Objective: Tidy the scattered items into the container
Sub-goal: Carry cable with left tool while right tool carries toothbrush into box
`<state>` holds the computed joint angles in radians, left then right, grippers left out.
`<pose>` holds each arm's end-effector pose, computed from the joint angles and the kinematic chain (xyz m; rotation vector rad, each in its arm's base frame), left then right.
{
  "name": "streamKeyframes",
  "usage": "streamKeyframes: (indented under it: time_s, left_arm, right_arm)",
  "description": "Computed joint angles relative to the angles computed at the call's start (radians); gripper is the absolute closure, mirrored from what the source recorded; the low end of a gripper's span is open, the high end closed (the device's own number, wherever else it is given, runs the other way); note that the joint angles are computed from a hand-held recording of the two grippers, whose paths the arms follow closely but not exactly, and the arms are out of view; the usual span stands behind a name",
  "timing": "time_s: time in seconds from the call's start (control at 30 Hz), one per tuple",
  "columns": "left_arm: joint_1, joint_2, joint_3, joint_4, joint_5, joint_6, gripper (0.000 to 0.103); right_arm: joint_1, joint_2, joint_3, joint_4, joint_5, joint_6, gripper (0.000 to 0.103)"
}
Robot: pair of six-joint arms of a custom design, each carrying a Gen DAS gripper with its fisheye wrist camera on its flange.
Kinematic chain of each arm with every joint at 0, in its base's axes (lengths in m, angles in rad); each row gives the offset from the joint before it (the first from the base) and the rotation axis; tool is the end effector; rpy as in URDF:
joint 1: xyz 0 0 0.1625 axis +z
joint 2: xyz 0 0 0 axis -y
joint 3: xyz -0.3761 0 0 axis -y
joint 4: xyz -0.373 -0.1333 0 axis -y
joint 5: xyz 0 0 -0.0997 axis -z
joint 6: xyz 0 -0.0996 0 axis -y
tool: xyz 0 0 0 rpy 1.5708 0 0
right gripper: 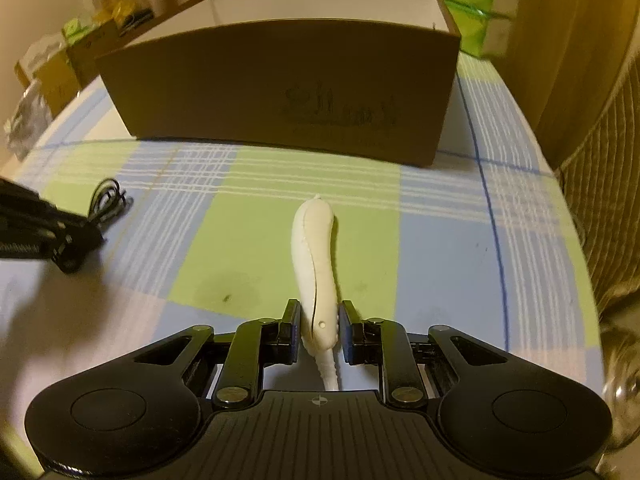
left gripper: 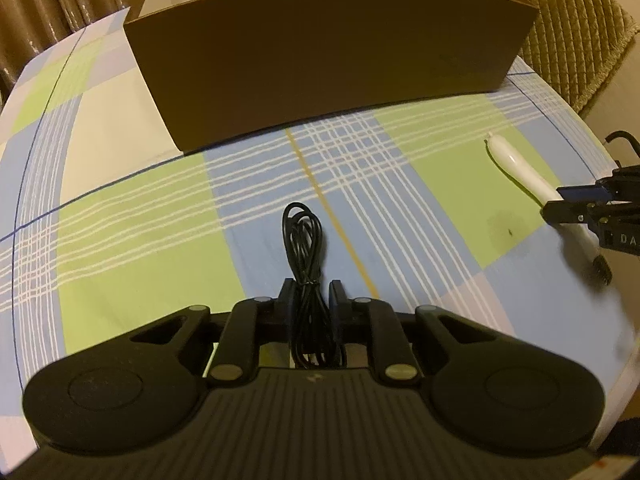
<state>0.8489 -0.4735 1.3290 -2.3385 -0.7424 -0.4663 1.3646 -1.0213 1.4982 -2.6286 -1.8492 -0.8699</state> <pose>-0.2894 -0.6415 -0.0234 0.3464 2.3375 -0.4954 -0.0322 -0.6713 0.2867 0.7358 -2.4656 0.4753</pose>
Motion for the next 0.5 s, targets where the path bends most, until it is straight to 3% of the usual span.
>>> streamKeyframes:
  time_s: [0.5]
  left_arm:
    - [-0.033,-0.052,0.072,0.031,-0.01,-0.044,0.091]
  right_arm:
    - [-0.011,-0.039,0.037,0.032,0.013,0.043,0.086]
